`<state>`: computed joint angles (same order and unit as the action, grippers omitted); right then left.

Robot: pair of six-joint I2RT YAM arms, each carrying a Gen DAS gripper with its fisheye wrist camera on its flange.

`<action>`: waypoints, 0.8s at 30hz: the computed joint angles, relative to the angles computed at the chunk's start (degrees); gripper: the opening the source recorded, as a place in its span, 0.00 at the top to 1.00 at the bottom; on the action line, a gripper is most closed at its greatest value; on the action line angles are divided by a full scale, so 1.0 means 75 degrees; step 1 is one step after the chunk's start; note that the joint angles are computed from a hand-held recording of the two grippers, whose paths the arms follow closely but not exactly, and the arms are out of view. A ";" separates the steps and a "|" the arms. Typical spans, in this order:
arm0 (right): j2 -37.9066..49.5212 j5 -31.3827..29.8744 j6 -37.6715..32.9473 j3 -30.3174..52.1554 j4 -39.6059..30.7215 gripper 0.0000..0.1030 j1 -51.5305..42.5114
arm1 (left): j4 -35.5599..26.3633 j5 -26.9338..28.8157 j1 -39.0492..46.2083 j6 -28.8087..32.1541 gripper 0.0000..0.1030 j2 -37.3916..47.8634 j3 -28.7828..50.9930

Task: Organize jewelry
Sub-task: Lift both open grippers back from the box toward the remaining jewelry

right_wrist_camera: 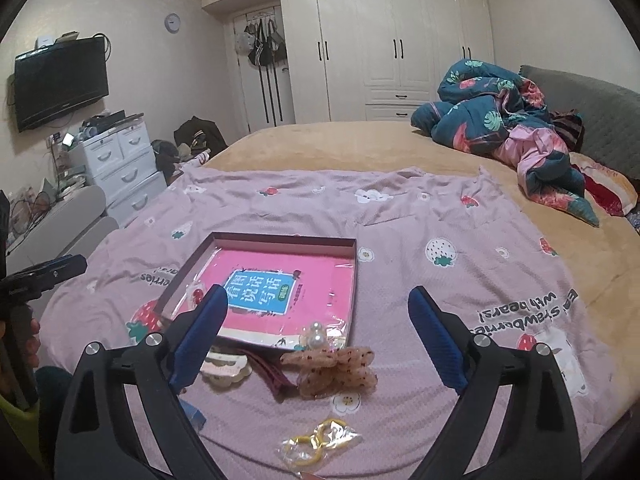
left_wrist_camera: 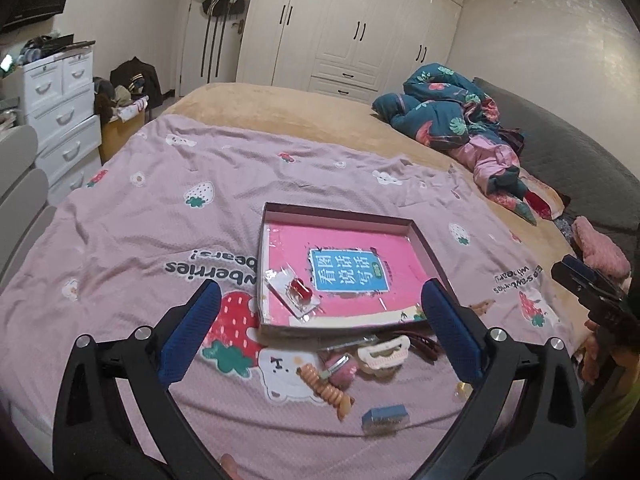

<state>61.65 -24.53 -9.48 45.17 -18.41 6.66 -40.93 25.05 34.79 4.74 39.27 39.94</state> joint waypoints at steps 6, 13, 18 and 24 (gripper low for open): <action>-0.0628 -0.0021 -0.0233 -0.0407 -0.0289 0.09 0.0038 | -0.0532 -0.0053 0.0055 0.0171 0.09 -0.0717 -0.0288; -0.1023 0.0031 -0.0451 -0.0742 -0.0540 0.09 0.0174 | -0.1000 -0.0245 -0.0126 0.0267 0.09 -0.1353 -0.0555; -0.1310 0.0084 -0.0598 -0.1019 -0.0690 0.09 0.0259 | -0.1227 -0.0326 -0.0103 0.0373 0.09 -0.1678 -0.0654; -0.1443 0.0101 -0.0844 -0.1330 -0.0822 0.09 0.0208 | -0.1464 -0.0619 -0.0508 0.0314 0.09 -0.2034 -0.0901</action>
<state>50.83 -23.77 -15.81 35.19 -24.58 8.22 -51.91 20.40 30.98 7.09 24.01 33.18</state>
